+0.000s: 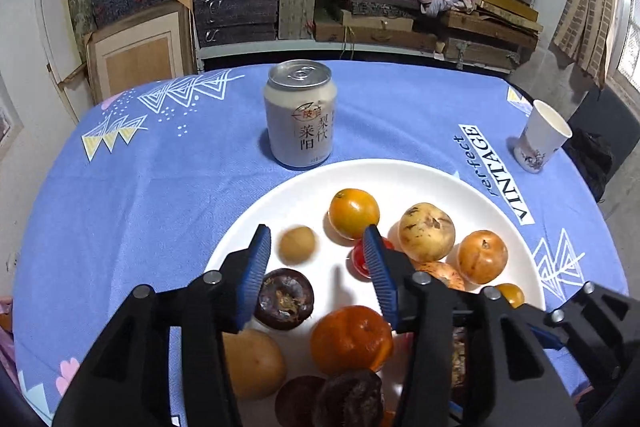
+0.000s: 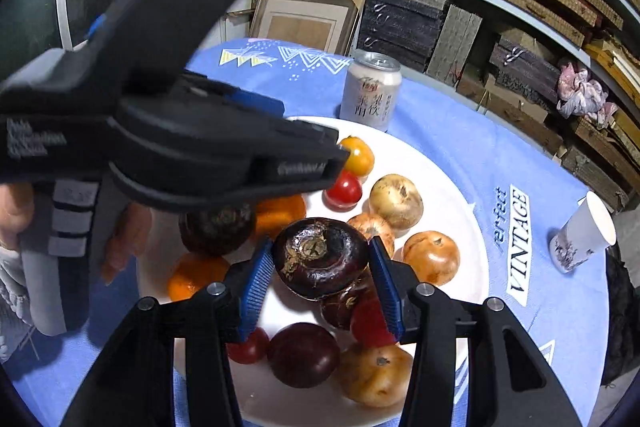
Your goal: Organize fruits
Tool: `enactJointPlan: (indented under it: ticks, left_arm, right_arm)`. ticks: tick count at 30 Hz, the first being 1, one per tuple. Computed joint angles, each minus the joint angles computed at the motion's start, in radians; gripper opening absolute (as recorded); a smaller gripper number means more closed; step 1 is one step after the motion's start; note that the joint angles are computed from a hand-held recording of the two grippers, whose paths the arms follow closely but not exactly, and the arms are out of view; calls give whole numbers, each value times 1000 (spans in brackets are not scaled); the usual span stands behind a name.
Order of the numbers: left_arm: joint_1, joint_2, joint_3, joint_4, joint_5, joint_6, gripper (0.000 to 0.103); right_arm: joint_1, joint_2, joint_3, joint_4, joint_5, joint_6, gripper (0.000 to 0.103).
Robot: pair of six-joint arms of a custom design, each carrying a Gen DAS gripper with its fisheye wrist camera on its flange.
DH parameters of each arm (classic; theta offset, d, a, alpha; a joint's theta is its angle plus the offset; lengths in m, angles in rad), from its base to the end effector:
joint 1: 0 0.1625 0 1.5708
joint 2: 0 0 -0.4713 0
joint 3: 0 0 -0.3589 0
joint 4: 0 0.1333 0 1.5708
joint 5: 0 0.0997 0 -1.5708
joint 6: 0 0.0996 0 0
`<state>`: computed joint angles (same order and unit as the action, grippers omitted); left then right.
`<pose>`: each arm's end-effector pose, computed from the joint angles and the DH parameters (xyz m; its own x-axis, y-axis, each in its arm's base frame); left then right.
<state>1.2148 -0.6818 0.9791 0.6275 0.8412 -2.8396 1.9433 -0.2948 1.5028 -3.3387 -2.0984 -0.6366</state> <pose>-0.0478 -0.7015 0.2351 -0.7178 0.1116 -0.6872 0.5151 0.7492 -0.4164 0.3353 -0.6297 -0.0561 -0.5421 -0.5217 0.6588 -0.7842 0.5957 -0.1735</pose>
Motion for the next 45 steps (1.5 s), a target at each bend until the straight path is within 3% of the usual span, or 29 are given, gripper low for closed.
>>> enactJointPlan:
  ticks: [8, 12, 15, 20, 22, 26, 29, 33, 39, 42, 45]
  left_arm:
    - [-41, -124, 187, -123, -31, -1, 50]
    - [-75, -214, 329, -215, -49, -2, 65]
    - [-106, -287, 444, -278, -62, -26, 70]
    - [-168, -390, 637, -427, -142, -29, 83]
    - [-193, -421, 710, -466, -170, -45, 89]
    - [-256, -461, 839, -514, -247, -106, 91]
    - [-303, -488, 933, -592, -327, -102, 97]
    - [-339, -502, 995, -542, -355, -200, 99]
    - [-364, -484, 1039, -546, -462, -267, 99]
    - [-341, -493, 1033, -504, -413, -311, 99]
    - [-306, -504, 1017, -471, -328, -336, 99]
  right_arm:
    - [20, -41, 76, -87, 0, 30, 50]
    - [31, -82, 146, -136, 17, 55, 50]
    - [44, -117, 214, -190, 29, 69, 51]
    - [53, -160, 331, -317, 56, 90, 66]
    - [56, -165, 377, -382, 51, 96, 68]
    - [57, -170, 449, -460, 38, 153, 72]
    - [64, -157, 498, -547, -1, 198, 85]
    - [78, -122, 532, -647, -77, 245, 100]
    - [109, -59, 515, -707, -192, 227, 100]
    - [124, -32, 499, -750, -246, 188, 100]
    - [123, -34, 504, -751, -247, 190, 100]
